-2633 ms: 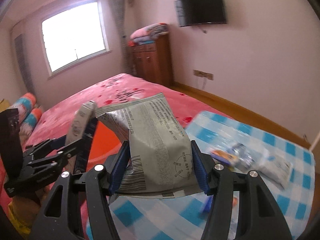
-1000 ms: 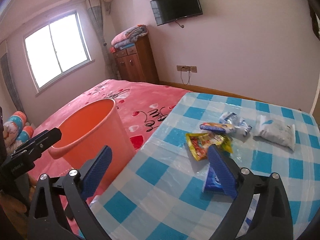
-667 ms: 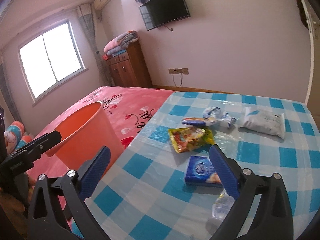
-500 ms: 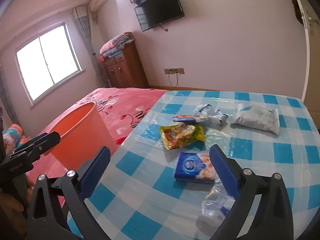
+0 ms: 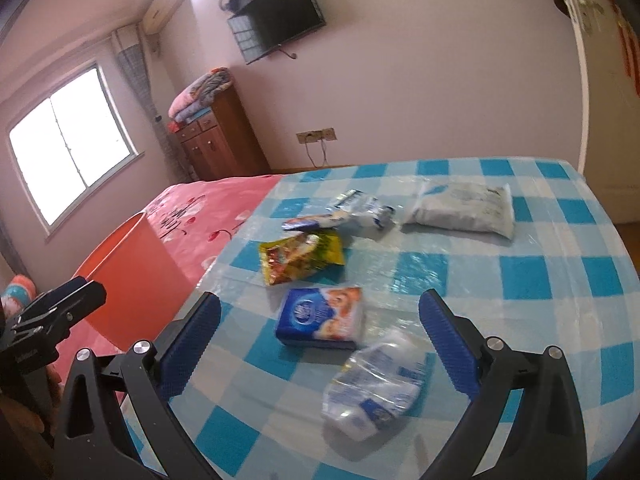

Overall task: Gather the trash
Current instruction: 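Move both grippers back over the checked table toward the remaining trash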

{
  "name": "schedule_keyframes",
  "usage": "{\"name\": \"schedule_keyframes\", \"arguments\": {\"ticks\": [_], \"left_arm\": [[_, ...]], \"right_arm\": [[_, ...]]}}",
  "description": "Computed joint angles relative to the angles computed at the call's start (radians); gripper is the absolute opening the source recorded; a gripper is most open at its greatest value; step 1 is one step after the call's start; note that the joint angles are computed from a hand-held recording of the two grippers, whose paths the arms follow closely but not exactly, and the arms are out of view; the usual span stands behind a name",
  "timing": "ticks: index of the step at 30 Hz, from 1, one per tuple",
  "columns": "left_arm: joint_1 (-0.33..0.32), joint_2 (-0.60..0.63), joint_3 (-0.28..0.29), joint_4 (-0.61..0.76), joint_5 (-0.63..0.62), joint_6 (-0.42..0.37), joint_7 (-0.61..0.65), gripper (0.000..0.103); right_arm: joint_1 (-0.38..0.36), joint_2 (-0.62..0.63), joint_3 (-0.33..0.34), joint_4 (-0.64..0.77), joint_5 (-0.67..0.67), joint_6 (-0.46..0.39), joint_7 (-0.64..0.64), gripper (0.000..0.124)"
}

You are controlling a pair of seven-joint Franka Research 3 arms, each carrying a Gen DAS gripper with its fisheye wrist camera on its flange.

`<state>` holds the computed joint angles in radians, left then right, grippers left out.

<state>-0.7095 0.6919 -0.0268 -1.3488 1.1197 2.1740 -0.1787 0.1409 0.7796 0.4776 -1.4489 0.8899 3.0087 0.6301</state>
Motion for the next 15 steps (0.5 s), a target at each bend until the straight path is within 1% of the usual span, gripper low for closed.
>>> {"name": "schedule_keyframes", "arguments": {"ticks": [3, 5, 7, 9, 12, 15], "left_arm": [[0.003, 0.034, -0.005, 0.049, -0.021, 0.0, 0.037, 0.093], [0.003, 0.061, -0.005, 0.087, -0.044, 0.002, 0.065, 0.093], [0.0, 0.08, 0.0, 0.114, -0.064, 0.007, 0.084, 0.093], [-0.002, 0.1, 0.005, 0.141, -0.084, 0.015, 0.105, 0.093], [-0.006, 0.135, 0.015, 0.192, -0.118, 0.016, 0.138, 0.093], [-0.002, 0.18, 0.022, 0.261, -0.155, 0.027, 0.183, 0.093]], "right_arm": [[-0.005, 0.001, -0.02, 0.001, -0.006, -0.028, 0.024, 0.098], [-0.024, 0.004, -0.007, 0.0, 0.01, -0.04, 0.014, 0.098], [-0.029, 0.008, -0.014, 0.006, 0.017, -0.059, 0.016, 0.098], [-0.025, 0.013, -0.027, 0.012, 0.025, -0.058, 0.025, 0.098], [-0.048, 0.022, -0.015, 0.02, 0.059, -0.067, 0.014, 0.098], [-0.04, 0.029, -0.048, 0.035, 0.06, -0.088, 0.055, 0.098]]}}
